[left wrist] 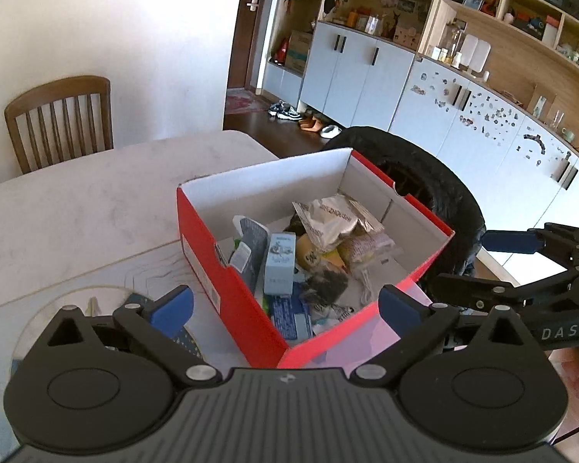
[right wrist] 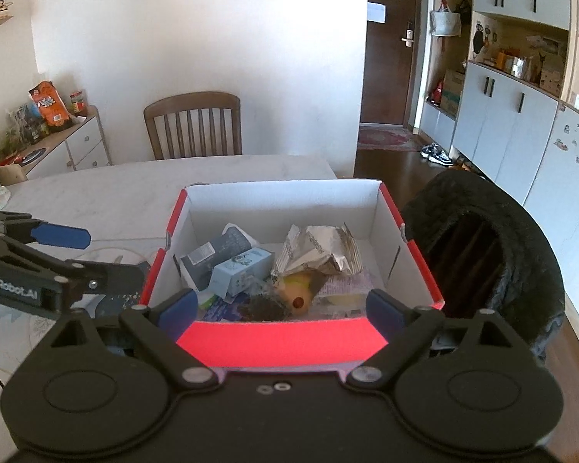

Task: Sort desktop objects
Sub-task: 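Withdraw both open tools from the red box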

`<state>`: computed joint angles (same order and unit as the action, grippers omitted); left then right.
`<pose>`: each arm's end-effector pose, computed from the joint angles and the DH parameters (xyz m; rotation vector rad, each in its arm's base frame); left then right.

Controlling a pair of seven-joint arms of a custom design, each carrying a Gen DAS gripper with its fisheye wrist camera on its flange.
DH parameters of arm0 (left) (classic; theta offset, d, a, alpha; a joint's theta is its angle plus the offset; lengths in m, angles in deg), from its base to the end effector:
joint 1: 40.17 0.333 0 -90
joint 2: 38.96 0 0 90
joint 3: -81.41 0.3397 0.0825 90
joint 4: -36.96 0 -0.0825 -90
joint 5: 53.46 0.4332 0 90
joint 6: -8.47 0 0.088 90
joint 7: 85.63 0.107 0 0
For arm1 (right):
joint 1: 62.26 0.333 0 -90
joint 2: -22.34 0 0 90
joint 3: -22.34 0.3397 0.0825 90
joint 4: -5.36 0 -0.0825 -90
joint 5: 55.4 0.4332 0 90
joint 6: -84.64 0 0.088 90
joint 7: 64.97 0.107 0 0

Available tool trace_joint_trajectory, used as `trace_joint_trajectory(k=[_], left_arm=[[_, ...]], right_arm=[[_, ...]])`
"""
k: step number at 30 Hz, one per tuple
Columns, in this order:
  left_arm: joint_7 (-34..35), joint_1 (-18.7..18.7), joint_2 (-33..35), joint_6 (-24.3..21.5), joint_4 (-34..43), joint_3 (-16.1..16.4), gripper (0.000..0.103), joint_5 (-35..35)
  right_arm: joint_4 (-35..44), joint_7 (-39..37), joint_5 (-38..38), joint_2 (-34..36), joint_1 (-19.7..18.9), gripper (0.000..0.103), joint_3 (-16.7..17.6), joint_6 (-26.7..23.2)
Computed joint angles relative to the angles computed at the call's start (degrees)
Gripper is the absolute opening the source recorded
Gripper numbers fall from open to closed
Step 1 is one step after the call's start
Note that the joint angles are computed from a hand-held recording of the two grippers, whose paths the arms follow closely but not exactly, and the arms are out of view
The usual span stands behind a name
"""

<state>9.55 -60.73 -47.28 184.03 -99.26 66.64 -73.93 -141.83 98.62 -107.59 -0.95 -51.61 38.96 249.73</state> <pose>0.4716 -0.3045 0.4674 -1.4854 2.1843 -1.0929 0.3995 0.2604 0.4503 -1.7163 1.6754 -0.7253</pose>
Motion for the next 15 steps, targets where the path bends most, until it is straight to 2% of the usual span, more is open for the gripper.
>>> trace_joint_trajectory(k=[2,8,12,15], left_arm=[[2.4,-1.7,-0.8,0.2,-0.7,1.2,0.103,-2.6],[2.3,-1.1,-3.2,0.2,-2.9,0.5,0.103,-1.7],[7.6,-5.4,-4.0,-0.2,-3.4,4.2,0.103,-7.1],[8.9,-5.6,-4.5,0.0,-3.9,4.2,0.103,-8.9]], right_arm=[[-0.2,0.7,0.2,-0.4,0.1,0.094,0.5,-0.6],[-1.3,2.5,0.5,-1.9,0.6,0.094,1.3,-1.7],[-1.9,3.8,0.2,-2.6,0.8,0.095,1.8,-2.1],[-2.0,4.4,-0.2,-2.9,0.9,0.095,2.3,-2.7]])
